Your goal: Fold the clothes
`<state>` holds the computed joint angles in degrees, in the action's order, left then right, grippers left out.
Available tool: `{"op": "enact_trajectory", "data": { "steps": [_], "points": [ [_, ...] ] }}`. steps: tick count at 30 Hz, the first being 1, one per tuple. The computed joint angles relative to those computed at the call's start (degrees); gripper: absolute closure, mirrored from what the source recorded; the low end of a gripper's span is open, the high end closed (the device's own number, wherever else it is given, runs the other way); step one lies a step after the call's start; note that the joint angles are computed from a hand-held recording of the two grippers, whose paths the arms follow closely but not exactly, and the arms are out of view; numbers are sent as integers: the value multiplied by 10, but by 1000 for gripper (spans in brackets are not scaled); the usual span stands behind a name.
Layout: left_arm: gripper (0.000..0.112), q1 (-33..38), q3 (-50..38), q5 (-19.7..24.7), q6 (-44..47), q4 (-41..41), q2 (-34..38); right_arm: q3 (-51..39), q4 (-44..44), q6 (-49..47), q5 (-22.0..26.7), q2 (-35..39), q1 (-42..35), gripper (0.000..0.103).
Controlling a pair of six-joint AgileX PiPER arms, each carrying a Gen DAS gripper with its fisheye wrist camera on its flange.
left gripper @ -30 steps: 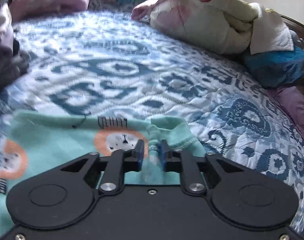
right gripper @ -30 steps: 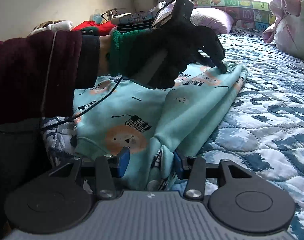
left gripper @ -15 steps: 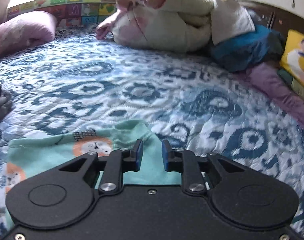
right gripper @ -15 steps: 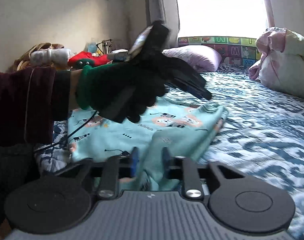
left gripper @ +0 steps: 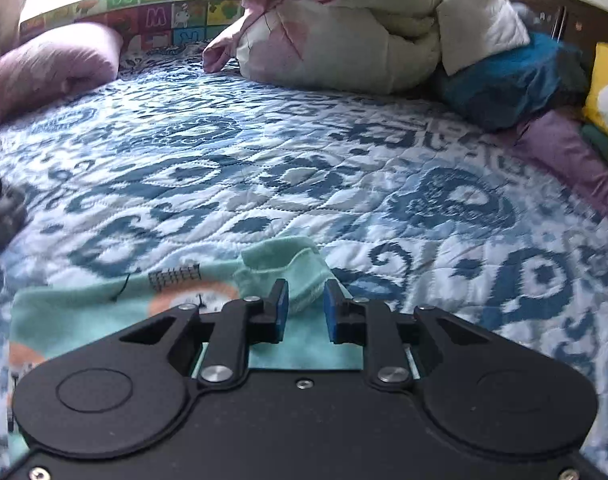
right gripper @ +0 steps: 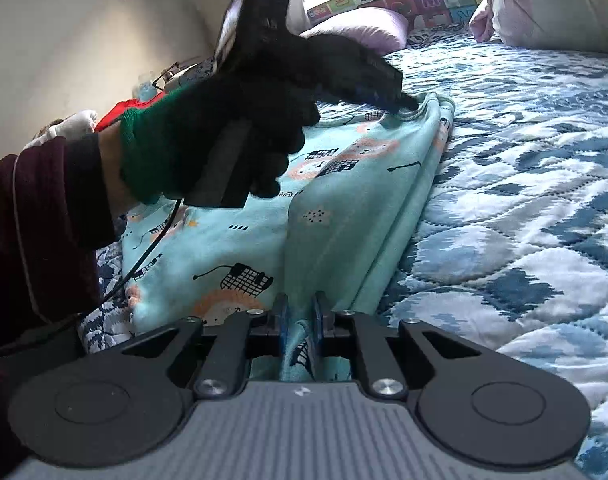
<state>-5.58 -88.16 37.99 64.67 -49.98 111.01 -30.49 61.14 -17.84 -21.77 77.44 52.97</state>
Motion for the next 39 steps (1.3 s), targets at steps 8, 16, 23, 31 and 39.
{"op": "enact_trajectory", "data": {
  "steps": [8,16,23,31,39],
  "points": [
    [94,-40,-82,-23,-124,159,64,1,-6,10,2,0,-1,89],
    [94,-31,-135,13,-213,209,50,-13,70,-84,1,1,9,89],
    [58,130,14,63,-100,37,-92,-16,183,-200,-103,-33,94,85],
    [57,406,94,217,-50,-63,-129,-39,333,-299,-357,-50,244,56],
    [55,548,116,192,-152,-46,-87,28,354,-67,-450,-94,234,39]
  ]
}}
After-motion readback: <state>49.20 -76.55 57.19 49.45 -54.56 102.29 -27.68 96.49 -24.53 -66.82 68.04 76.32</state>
